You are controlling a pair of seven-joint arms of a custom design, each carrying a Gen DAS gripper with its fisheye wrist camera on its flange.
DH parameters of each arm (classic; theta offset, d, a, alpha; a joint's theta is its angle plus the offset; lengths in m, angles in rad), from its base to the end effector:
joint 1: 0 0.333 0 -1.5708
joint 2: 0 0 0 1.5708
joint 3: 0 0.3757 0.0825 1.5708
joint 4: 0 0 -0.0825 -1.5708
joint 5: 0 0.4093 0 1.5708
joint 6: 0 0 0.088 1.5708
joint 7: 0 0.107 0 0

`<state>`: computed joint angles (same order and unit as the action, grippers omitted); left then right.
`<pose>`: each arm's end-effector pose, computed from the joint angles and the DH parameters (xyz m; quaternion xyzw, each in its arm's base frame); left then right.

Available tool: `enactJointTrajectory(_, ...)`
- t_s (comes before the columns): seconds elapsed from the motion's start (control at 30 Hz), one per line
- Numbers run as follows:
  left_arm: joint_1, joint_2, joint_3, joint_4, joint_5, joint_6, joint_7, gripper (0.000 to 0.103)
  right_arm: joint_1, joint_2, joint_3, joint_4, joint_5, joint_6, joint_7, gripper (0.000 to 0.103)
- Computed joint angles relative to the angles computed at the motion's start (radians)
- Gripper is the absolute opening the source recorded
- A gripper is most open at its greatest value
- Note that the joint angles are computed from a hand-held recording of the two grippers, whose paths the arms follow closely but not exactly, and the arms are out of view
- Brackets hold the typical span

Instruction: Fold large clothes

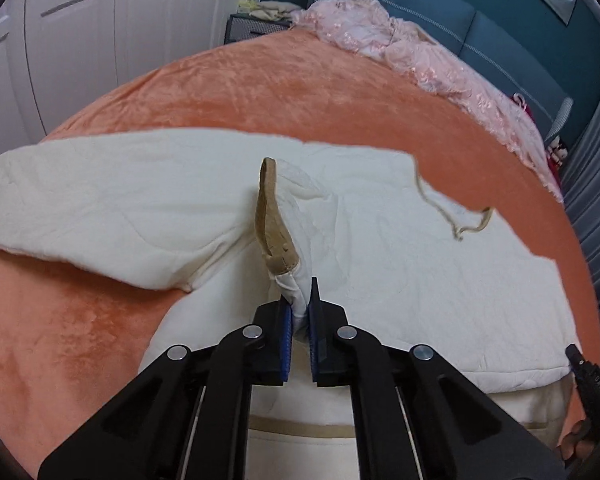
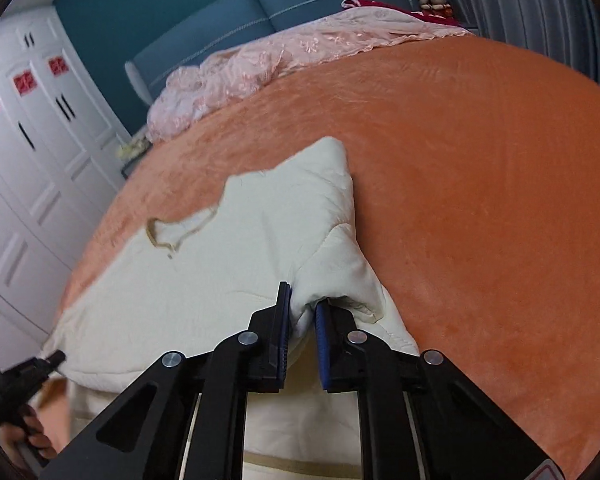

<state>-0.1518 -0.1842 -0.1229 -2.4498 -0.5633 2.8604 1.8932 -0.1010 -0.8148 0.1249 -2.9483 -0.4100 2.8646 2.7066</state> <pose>0.4954 -0.1114 0.4729 -0.6342 0.7053 -0.2979 0.1078 0.3090 0.0303 0.4736 -0.3643 0.8514 -0.2349 0.2955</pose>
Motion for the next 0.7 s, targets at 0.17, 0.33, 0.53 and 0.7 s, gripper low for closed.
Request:
enactJointTrajectory(0.17,0.016,0.038,-0.039,-0.073,0.096,0.111,-0.059,0.006,-0.008,0.048,0.012,-0.029,-0.018,-0.017,0.007,0.01)
enactJointTrajectory(0.33,0.086,0.054,-0.122,-0.137,0.304,0.273,-0.209,0.008,-0.062,0.08,0.093,-0.016,-0.082,-0.033,0.054,0.011)
enactJointTrajectory(0.53,0.243,0.048,-0.252,-0.167,0.519,0.334,-0.383,0.008,-0.003,0.051,0.12,0.047,-0.123,-0.229,0.11,0.021)
enactJointTrajectory(0.7,0.303,0.043,-0.304,-0.179,0.569,0.359,-0.429,0.008,0.095,-0.043,0.193,0.103,-0.158,-0.288,0.253,0.023)
